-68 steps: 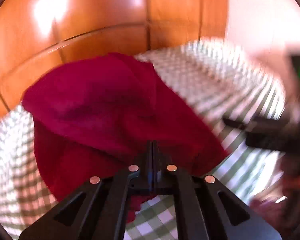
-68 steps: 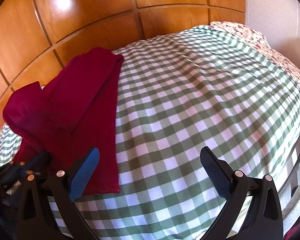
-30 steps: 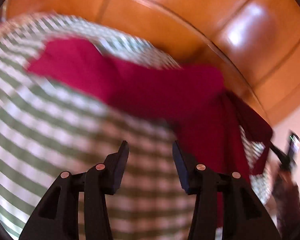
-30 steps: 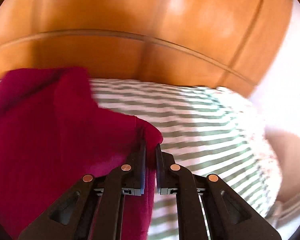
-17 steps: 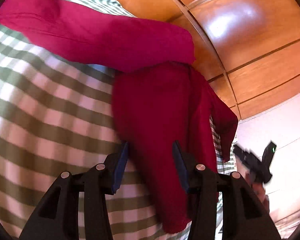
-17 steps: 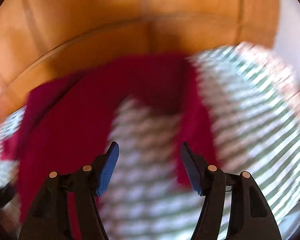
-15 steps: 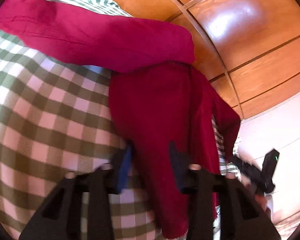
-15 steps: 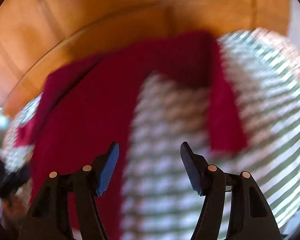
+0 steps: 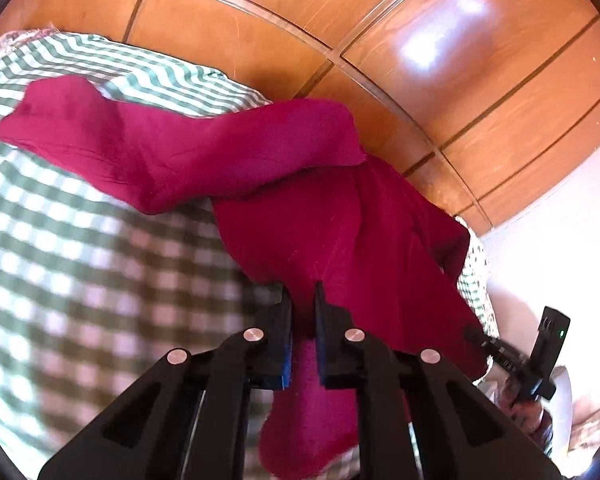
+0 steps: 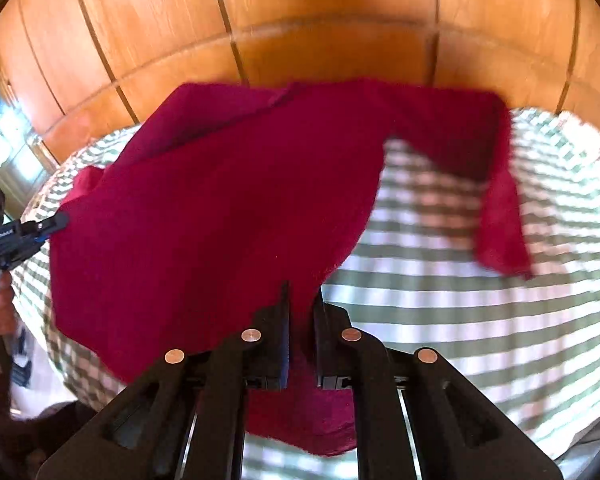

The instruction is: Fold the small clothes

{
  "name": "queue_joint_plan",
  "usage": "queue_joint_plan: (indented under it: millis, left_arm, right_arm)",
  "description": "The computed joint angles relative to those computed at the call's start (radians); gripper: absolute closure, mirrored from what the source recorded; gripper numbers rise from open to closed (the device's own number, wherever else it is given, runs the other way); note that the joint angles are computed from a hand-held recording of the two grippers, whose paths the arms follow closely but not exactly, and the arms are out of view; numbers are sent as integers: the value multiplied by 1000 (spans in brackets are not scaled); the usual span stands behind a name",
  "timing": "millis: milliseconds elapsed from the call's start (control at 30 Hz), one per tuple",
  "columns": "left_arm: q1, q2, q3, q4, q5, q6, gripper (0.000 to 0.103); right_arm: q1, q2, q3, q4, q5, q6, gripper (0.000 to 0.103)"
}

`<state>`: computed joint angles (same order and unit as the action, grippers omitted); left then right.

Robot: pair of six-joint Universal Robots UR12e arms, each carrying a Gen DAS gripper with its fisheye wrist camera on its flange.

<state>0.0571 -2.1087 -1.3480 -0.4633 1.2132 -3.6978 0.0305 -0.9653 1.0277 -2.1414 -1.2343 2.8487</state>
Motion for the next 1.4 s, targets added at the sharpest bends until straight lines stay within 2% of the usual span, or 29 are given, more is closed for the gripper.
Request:
queue_joint_plan:
  millis: [100,200,233,300,333,367,400,467,500,633,667,833,900,967,1067,1133,1233,1300,1333,1367,1400]
  left_arm:
    - [-1,37,-39,-72,20,52,95]
    - [4,50,-76,-137,-4,61,89]
    - [1,49,-80,-157,9,62,84]
    - [-9,54,-94,-187,93,57,80]
    - [-8,58,-104,-180,99,48,70]
    - [-1,66,-127,-151,109,11,64]
    - [2,70,-136,-138,125,-6,66]
    - [3,80,-148,-130,226,-31,66]
    - [3,83,-149,-130,274,-39,66]
    - [24,88,-155,-106,398,-81,52]
    - [30,85,-148,-110,421,-91,52]
    - [84,57,-111,-84,447,-187,51]
    - [98,30,-64,-101,493,-197,47]
    - [106,0,-22,-114,522,-190,39]
    - [122,-51,64,-187,577,-151,32]
    - [129,-83,119,-248,596,-124,31]
    - [133,-124,189,-327,597,-111,34]
    - [138,-151,229,-360,563,-83,63]
    - [134,-159,243,-372,568,-65,83]
    - [129,-165,255,-368,584,-39,95]
    - [126,-163,253,-354,592,-30,96]
  right_arm:
    - [-12,-33,49,23,-34,-32,95]
    - [-12,-36,87,56,-108,-24,95]
    - [-9,-37,100,53,-139,-21,95]
    - [-11,-36,117,66,-158,1,95]
    - [-12,-39,125,57,-158,10,95]
    - [-11,-39,125,46,-163,21,91]
    - [-10,-39,124,37,-170,31,84]
    - [-8,-43,130,-13,-202,57,47]
    - [-6,-44,132,-44,-206,68,43]
    - [6,-40,123,-83,-129,69,40]
    - [11,-38,120,-85,-111,64,37]
    - [41,-11,98,-62,10,22,37]
    - [56,9,77,-37,28,-4,37]
    - [71,17,72,-23,44,-34,37]
    - [84,25,66,-8,47,-66,36]
    - [88,29,70,-17,41,-67,28]
    - [87,30,73,-16,40,-58,22]
    - [89,35,71,-13,58,-50,16]
    - [87,38,68,-8,65,-46,13]
    - [86,39,64,-2,67,-41,12]
    - [87,40,63,-1,68,-36,11]
